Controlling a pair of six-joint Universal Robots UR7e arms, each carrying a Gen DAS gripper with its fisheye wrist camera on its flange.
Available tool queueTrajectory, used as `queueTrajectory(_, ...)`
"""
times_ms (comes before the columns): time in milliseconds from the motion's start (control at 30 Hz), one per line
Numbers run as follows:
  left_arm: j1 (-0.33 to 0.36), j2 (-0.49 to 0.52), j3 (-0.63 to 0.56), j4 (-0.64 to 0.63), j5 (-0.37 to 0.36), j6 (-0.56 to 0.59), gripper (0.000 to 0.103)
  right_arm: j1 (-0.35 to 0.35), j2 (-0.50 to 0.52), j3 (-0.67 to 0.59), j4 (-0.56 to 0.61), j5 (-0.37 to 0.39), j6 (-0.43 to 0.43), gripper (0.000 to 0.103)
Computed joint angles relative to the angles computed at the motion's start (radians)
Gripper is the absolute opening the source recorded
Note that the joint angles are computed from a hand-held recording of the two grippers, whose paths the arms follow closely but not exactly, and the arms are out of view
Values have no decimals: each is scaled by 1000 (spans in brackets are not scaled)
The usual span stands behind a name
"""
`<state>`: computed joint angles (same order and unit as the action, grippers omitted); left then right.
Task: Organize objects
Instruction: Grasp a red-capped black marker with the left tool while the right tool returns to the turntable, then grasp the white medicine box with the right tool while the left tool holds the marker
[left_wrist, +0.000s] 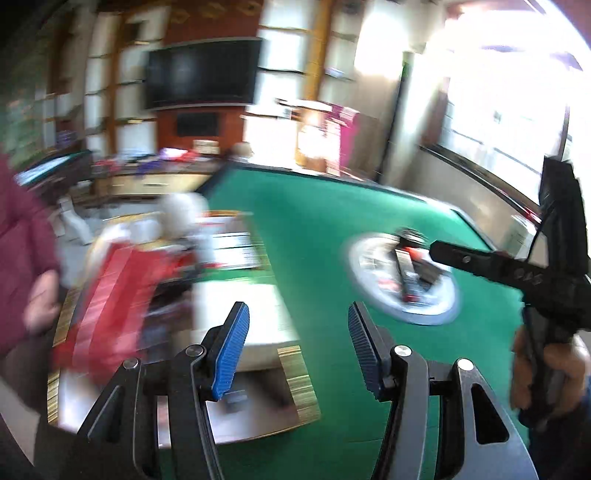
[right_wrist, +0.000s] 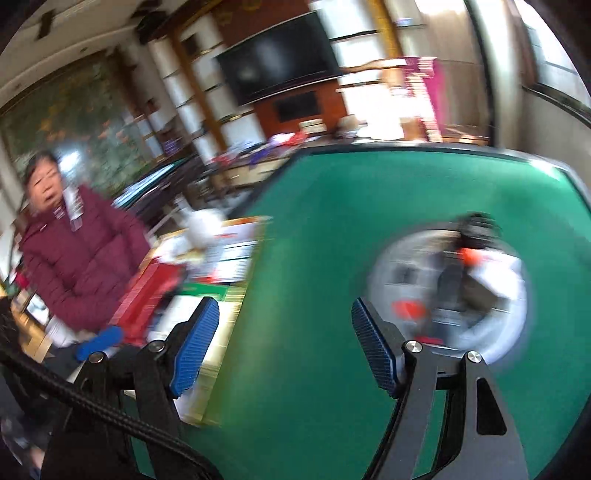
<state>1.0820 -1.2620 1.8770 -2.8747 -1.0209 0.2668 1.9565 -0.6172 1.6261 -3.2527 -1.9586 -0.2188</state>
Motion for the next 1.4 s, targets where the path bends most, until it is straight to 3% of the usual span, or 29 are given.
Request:
queueTrajectory(133, -18, 141, -168, 215, -66, -54, 50, -62, -71, 83, -135, -89, 19, 75)
queueTrajectory(267, -19, 332, -377, 394, -60, -121, 49, -123, -143, 130, -156, -27, 156, 75)
queueTrajectory(367, -18, 451, -508, 482, -18, -163, 49, -141, -162, 143, -171, 3, 197, 75)
queueTrajectory(567, -29, 566, -616, 537, 66, -172, 48, -153, -173, 149, -164, 7, 178, 75)
queueTrajectory(633, -28, 584, -629, 545, 93, -175, 33, -158, -176, 154, -172, 8, 173, 75)
queueTrajectory(667, -24, 592, -641, 560, 91, -188, 18, -160, -175, 154, -176, 5, 170, 75)
queueTrajectory(700, -20, 595, -641, 559, 89, -194, 12, -162, -174, 154, -176, 5, 170, 75)
queueTrajectory(867, -14, 538, -554, 498, 93, -189, 12, -166, -161, 145, -177, -8, 144, 75)
queueTrajectory(1000, -7, 400, -345, 382, 119, -145, 12, -171, -142, 124, -164, -18, 91, 75)
queueTrajectory(1167, 4, 276, -171, 267, 108, -101, 12, -176, -74, 8, -9, -41, -8, 75)
queueTrajectory(1333, 19, 269, -160, 227, 65, -84, 12, -168, 6, -101, 12, -116, -96, 75)
queueTrajectory(1400, 22, 268, -159, 223, 59, -73, 12, -179, 16, -111, 8, -98, -110, 71)
